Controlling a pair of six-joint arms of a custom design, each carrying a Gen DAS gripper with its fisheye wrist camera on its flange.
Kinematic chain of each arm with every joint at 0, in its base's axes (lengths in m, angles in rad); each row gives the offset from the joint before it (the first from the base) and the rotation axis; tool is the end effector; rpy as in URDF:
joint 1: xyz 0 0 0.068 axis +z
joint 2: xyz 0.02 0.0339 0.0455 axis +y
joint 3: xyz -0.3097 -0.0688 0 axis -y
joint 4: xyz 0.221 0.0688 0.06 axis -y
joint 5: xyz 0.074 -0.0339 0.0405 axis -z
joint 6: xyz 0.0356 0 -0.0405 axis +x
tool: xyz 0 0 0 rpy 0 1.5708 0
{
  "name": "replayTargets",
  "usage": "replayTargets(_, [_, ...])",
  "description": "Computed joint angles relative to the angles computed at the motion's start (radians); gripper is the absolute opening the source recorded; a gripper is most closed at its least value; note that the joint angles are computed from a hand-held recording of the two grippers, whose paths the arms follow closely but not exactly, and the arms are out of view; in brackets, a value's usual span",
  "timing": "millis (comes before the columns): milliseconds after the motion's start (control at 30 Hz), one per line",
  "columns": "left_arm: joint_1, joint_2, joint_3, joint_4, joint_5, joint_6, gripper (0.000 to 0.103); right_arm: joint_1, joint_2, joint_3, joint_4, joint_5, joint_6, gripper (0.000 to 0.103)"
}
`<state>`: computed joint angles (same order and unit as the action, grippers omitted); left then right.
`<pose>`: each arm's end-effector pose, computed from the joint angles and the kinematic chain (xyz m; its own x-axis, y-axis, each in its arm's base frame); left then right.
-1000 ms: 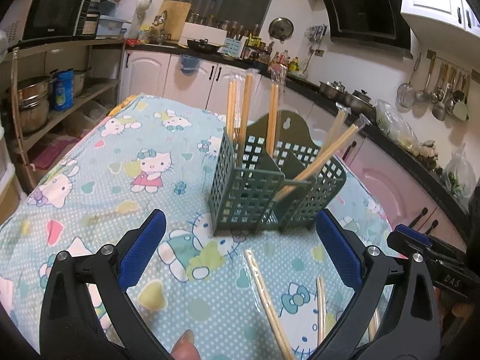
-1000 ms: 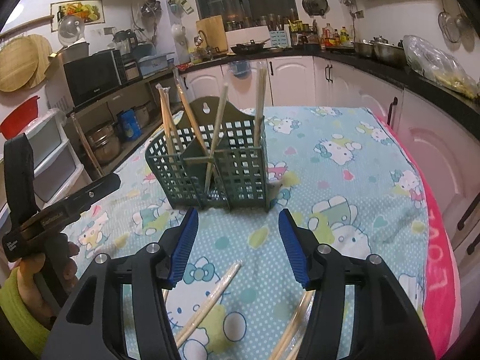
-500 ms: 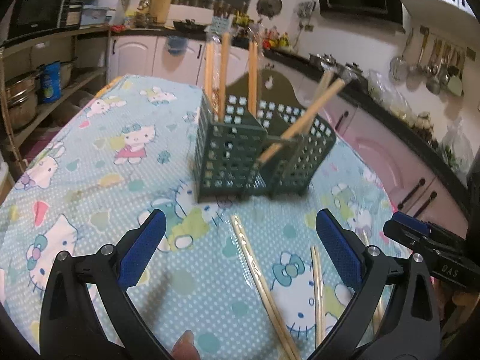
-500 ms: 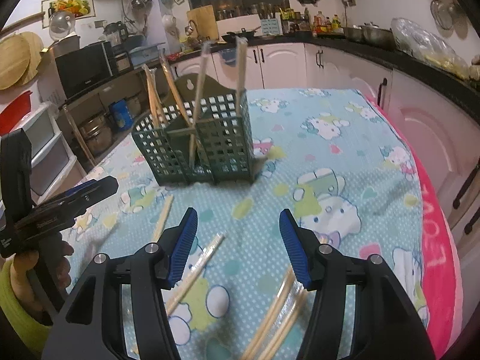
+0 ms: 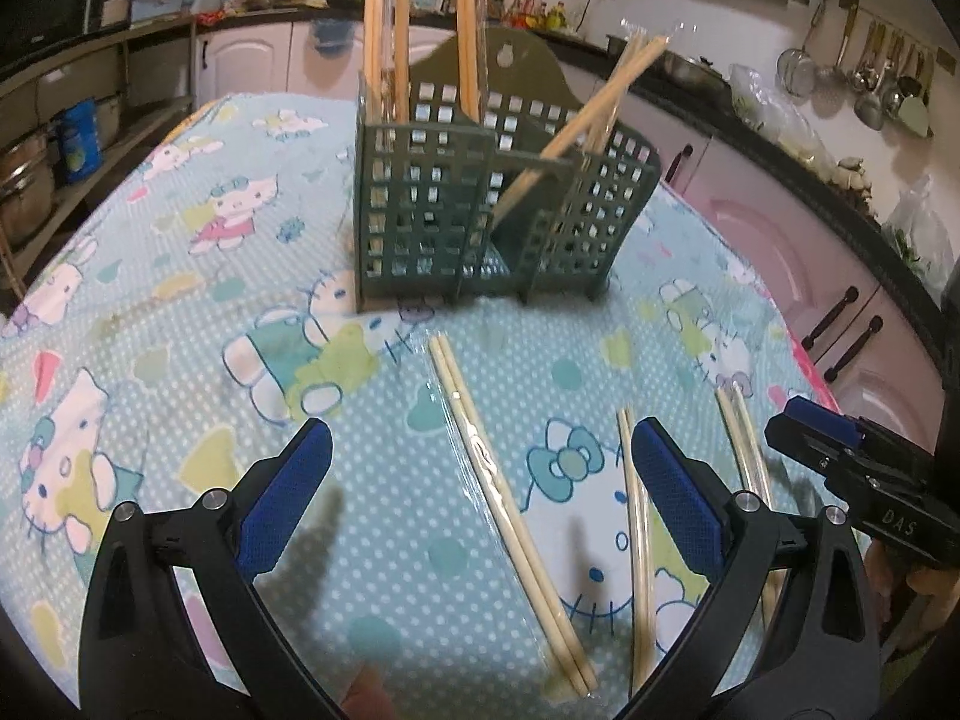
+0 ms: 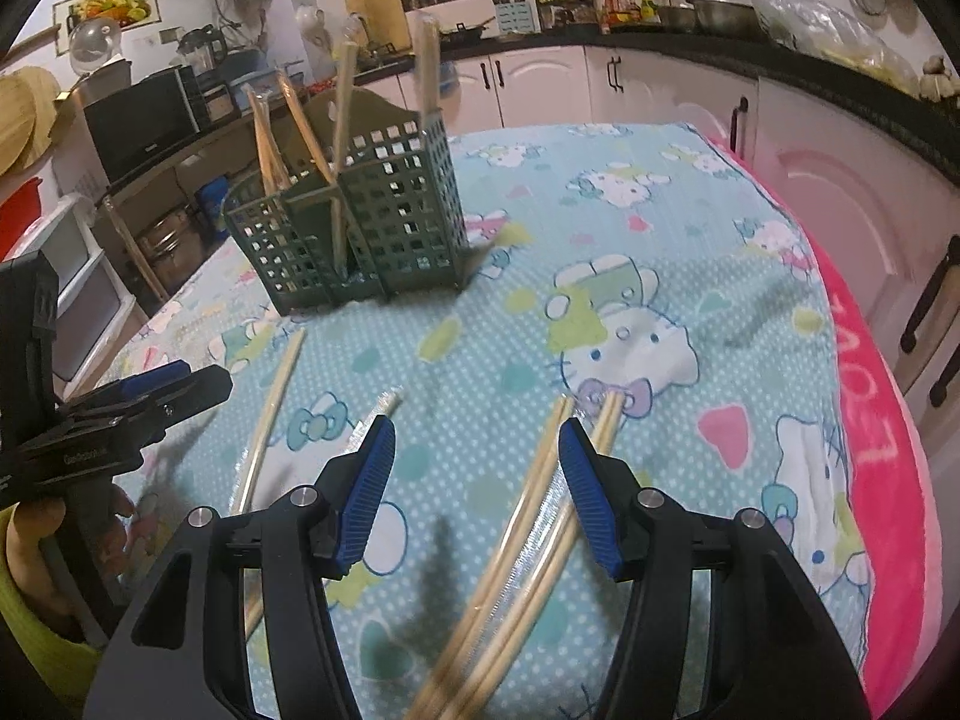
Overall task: Organize utensils
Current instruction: 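Move both open tools down toward the remaining wrapped chopsticks, then close the right tool on a wrapped chopstick while the left tool grasps another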
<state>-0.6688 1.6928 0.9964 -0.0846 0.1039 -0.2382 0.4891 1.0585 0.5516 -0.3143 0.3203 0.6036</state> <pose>0.2671 -0.2158 0.2481 -0.6959 0.2508 -0.6729 0.5251 0.8169 -0.2385 0.1500 0.0671 0.2497 -0.6776 0.2497 -0.6918 0.1555 0.9680 0.1970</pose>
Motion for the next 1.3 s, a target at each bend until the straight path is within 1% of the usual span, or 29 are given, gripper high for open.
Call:
replayTargets(100, [-0.008, 0.02, 0.009, -0.023, -0.001, 0.001, 0.091, -0.026, 0.009, -0.013, 0.009, -0.025, -0.006, 0.055])
replayTargets(167, [-0.008, 0.034, 0.014, -0.034, 0.01, 0.002, 0.089, -0.043, 0.02, -0.018, 0.015, -0.037, -0.015, 0.055])
replayTargets(267, [-0.008, 0.053, 0.023, -0.049, 0.02, 0.004, 0.081, -0.069, 0.037, -0.023, 0.029, -0.059, -0.032, 0.054])
replayTargets(333, [-0.004, 0.061, 0.022, -0.044, 0.033, -0.003, 0.073, -0.08, 0.051, -0.025, 0.041, -0.069, -0.045, 0.054])
replayTargets(367, [0.0, 0.067, 0.023, -0.044, 0.044, -0.01, 0.07, -0.086, 0.06, -0.025, 0.046, -0.072, -0.052, 0.053])
replayTargets(400, [0.004, 0.073, 0.027, -0.047, 0.056, -0.014, 0.065, -0.094, 0.067, -0.024, 0.05, -0.077, -0.057, 0.052])
replayTargets(433, [0.012, 0.083, 0.034, -0.052, 0.077, -0.02, 0.062, -0.1, 0.073, -0.023, 0.054, -0.081, -0.062, 0.048])
replayTargets(567, [0.024, 0.109, 0.067, -0.072, 0.09, -0.026, 0.056, -0.128, 0.104, -0.009, 0.058, -0.095, -0.085, 0.046])
replayTargets(767, [0.043, 0.174, 0.176, -0.145, 0.108, -0.031, 0.048, -0.178, 0.166, 0.007, 0.07, -0.125, -0.119, 0.044])
replayTargets(833, [0.046, 0.196, 0.208, -0.162, 0.114, -0.036, 0.043, -0.203, 0.186, 0.008, 0.082, -0.15, -0.129, 0.043])
replayTargets(1000, [0.06, 0.244, 0.271, -0.188, 0.13, -0.047, 0.037, -0.229, 0.23, 0.017, 0.091, -0.172, -0.133, 0.04])
replayTargets(1100, [0.063, 0.265, 0.307, -0.21, 0.132, -0.05, 0.036, -0.234, 0.255, 0.027, 0.093, -0.17, -0.135, 0.04])
replayTargets(1233, [0.056, 0.293, 0.355, -0.244, 0.112, -0.04, 0.035, -0.25, 0.291, 0.049, 0.095, -0.177, -0.146, 0.04])
replayTargets(1300, [0.054, 0.304, 0.374, -0.256, 0.105, -0.036, 0.035, -0.255, 0.31, 0.064, 0.091, -0.177, -0.151, 0.037])
